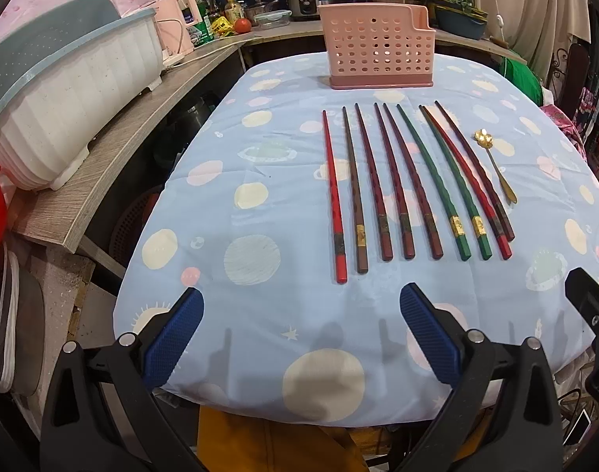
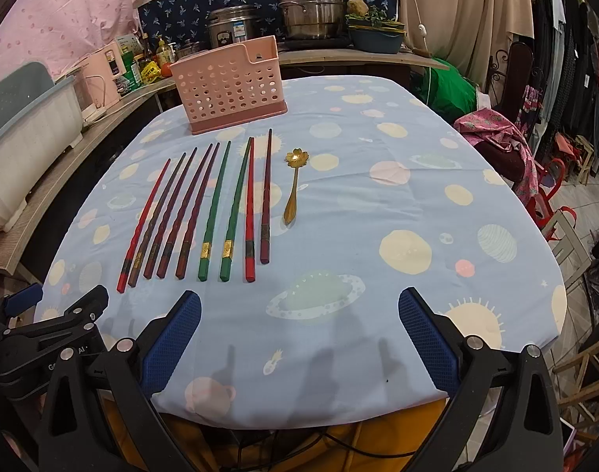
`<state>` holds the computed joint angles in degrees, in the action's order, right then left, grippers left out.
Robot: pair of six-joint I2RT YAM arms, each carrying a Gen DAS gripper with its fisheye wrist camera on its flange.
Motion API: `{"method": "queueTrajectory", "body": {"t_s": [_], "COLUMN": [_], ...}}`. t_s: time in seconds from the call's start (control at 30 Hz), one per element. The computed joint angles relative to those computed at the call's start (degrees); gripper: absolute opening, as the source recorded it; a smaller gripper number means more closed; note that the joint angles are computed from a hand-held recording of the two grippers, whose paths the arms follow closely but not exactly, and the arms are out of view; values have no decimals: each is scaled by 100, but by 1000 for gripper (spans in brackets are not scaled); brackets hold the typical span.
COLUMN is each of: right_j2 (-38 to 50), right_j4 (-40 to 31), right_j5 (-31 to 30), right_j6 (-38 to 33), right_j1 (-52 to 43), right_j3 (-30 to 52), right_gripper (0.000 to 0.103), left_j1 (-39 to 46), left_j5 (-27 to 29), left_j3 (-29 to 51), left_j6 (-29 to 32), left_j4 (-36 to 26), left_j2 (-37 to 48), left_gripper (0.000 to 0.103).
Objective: Organize utensils
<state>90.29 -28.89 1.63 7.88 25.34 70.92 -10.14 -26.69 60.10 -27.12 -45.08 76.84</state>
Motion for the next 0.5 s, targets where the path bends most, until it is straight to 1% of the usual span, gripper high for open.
{"method": "queueTrajectory", "body": {"t_s": [0.5], "right_j2": [-11], "right_j4": [6], "right_j5": [-14], "right_j6": [11], "right_j1": [-2], "right_j3": [-15], "right_gripper": [96], "left_j1": [56], "left_j5": [-31], "left_j3": [-26], "left_j6": [-76], "left_j4": [-12], "left_j2": [29], "left_gripper": [96]}}
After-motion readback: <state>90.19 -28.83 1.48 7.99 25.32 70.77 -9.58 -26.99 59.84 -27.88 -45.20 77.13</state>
